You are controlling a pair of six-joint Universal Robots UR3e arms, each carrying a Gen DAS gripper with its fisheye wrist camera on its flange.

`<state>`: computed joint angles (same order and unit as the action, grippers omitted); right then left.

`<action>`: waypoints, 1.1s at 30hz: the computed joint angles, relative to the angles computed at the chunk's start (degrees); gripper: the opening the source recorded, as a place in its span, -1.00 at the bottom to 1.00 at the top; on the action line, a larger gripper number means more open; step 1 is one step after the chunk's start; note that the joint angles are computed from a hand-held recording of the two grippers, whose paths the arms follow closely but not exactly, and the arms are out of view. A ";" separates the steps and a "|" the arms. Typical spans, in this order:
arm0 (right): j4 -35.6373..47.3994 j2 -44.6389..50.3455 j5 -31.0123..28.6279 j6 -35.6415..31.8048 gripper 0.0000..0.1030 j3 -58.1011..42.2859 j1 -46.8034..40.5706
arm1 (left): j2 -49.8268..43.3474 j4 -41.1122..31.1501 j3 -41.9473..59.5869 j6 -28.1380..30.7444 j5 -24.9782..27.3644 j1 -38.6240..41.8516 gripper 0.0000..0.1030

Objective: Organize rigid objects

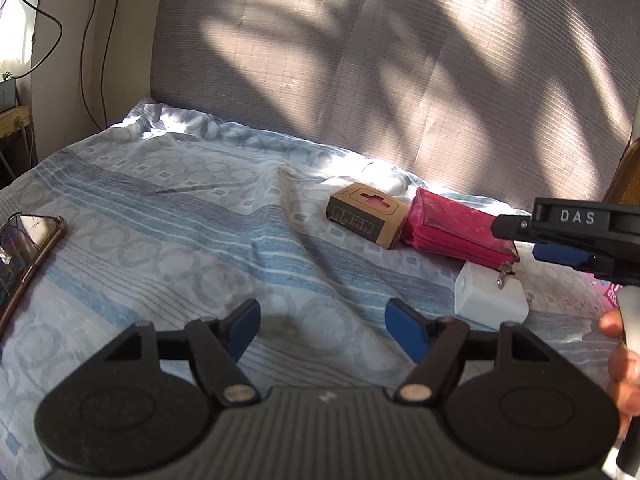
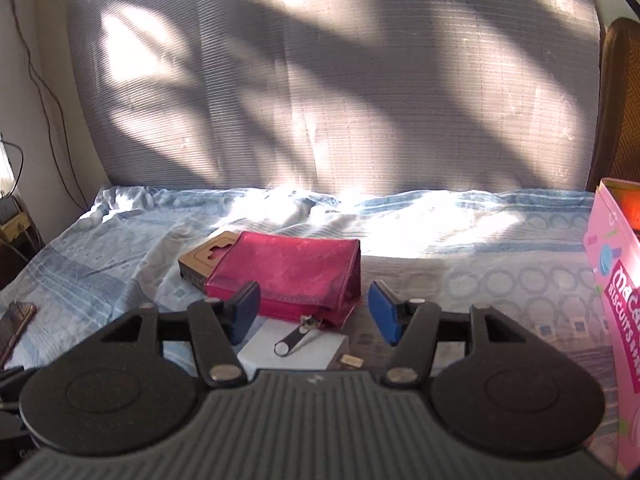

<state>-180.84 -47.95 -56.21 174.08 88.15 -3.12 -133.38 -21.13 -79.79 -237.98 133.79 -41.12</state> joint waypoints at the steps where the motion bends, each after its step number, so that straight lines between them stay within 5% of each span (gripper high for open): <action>1: 4.86 1.96 0.70 2.94 0.21 -4.69 -0.13 | 0.15 0.23 -0.27 -0.15 -0.39 0.20 0.37; 3: 12.45 5.30 2.89 8.07 0.06 -11.78 -0.82 | 0.10 0.18 -0.23 -0.10 -0.50 0.34 0.38; 5: 15.60 7.61 9.61 11.14 -0.54 -15.13 -2.66 | -0.11 -0.15 0.19 0.01 -0.38 0.34 0.38; 9: 14.81 2.67 17.87 8.94 -0.86 -8.01 -5.36 | 0.01 0.47 -0.16 0.17 -0.69 0.56 0.39; 14: 16.99 -13.59 27.03 -7.67 -0.88 14.53 -12.55 | 0.42 5.45 -2.49 0.47 0.94 -0.04 0.44; 18: 46.87 -32.10 33.45 -39.25 -0.88 31.84 -24.93 | -0.98 12.58 -2.46 5.26 1.29 -0.99 0.51; 20: 64.82 -39.50 33.12 -54.77 -0.87 35.78 -31.90 | -1.73 17.16 -2.61 8.65 -0.50 -1.10 0.51; 22: 73.90 -45.33 30.31 -65.52 -0.88 39.30 -38.47 | -2.10 24.01 -4.03 13.05 -6.03 -0.57 0.51; 25: 66.84 -52.00 28.26 -67.01 -0.77 48.61 -45.48 | -2.56 30.37 -5.18 16.94 -13.75 0.11 0.50; 28: 70.78 -52.80 27.44 -71.59 -0.66 49.92 -49.80 | -2.41 32.62 -5.68 17.35 -19.84 0.28 0.46; 33: 72.77 -51.13 28.59 -73.67 -0.46 49.47 -50.46 | -1.74 31.79 -5.27 16.77 -20.86 -2.71 0.43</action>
